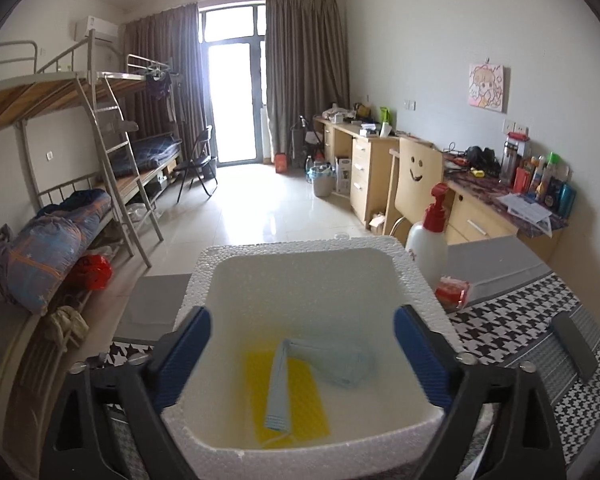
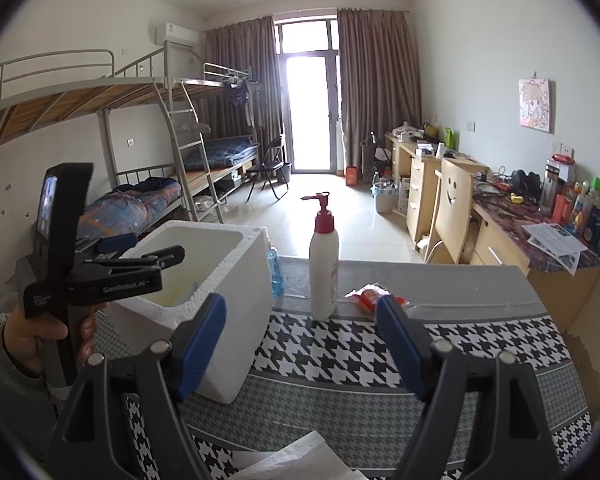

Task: Organize soft objects
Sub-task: 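Move the blue mask over the foam box and release it with the left gripper, then move both grippers from the foam box to the pile of soft items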

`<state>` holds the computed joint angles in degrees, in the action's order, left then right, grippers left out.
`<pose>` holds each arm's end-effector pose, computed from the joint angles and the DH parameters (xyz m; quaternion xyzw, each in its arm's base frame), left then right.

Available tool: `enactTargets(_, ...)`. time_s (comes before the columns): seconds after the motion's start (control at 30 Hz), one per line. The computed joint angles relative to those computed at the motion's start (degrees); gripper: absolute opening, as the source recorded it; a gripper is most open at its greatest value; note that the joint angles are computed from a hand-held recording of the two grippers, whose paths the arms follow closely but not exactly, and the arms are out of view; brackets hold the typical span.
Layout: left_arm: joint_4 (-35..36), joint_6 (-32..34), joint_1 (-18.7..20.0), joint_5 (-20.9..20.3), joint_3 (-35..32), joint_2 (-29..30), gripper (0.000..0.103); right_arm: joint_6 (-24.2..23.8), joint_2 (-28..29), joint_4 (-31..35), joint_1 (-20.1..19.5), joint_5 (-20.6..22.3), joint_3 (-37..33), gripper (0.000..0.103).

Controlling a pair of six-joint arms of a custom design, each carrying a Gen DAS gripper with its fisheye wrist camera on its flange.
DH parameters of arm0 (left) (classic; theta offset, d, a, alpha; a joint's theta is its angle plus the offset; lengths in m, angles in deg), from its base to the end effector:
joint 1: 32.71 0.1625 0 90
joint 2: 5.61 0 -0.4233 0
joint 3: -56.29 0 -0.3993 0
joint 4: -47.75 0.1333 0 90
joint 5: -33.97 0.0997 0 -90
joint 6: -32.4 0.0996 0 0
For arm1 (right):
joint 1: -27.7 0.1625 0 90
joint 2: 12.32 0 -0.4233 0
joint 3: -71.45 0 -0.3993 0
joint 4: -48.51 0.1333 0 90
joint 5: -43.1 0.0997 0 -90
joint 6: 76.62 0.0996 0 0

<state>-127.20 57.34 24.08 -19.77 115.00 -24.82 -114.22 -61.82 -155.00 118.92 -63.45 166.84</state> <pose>-0.2965 -0.8039 0.0625 0.3209 0.8245 -0.3869 0.2598 0.1194 -0.6767 0.2535 0.1977 -0.8021 0.4858 0.2855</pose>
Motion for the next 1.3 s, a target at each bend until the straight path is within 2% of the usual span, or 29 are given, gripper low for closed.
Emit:
enactTargets(0.17, -4.2, 1.5, -0.8, 0.1, 3.1, -0.9, 0.102, 0.6, -0.4, 0.1, -0.2, 0.7, 0.6, 0.081)
enactTargets(0.6, -12.6, 0.8, -2.6, -4.0, 15.1, -6.8, 0.102, 0.8, -1.7, -2.4, 0.4, 1.6, 3.9, 0.081)
enactTargets(0.9, -20.1, 2.2, -3.9, -5.8, 22.2, -10.0, 0.102, -0.9, -2.5, -7.4, 1.3, 1.8, 7.1, 0.081)
enactTargets(1.3, -26.7, 2.9, -4.3, -12.1, 31.5, -15.0, 0.102, -1.8, -3.3, -12.2, 1.7, 2.8, 10.7, 0.081)
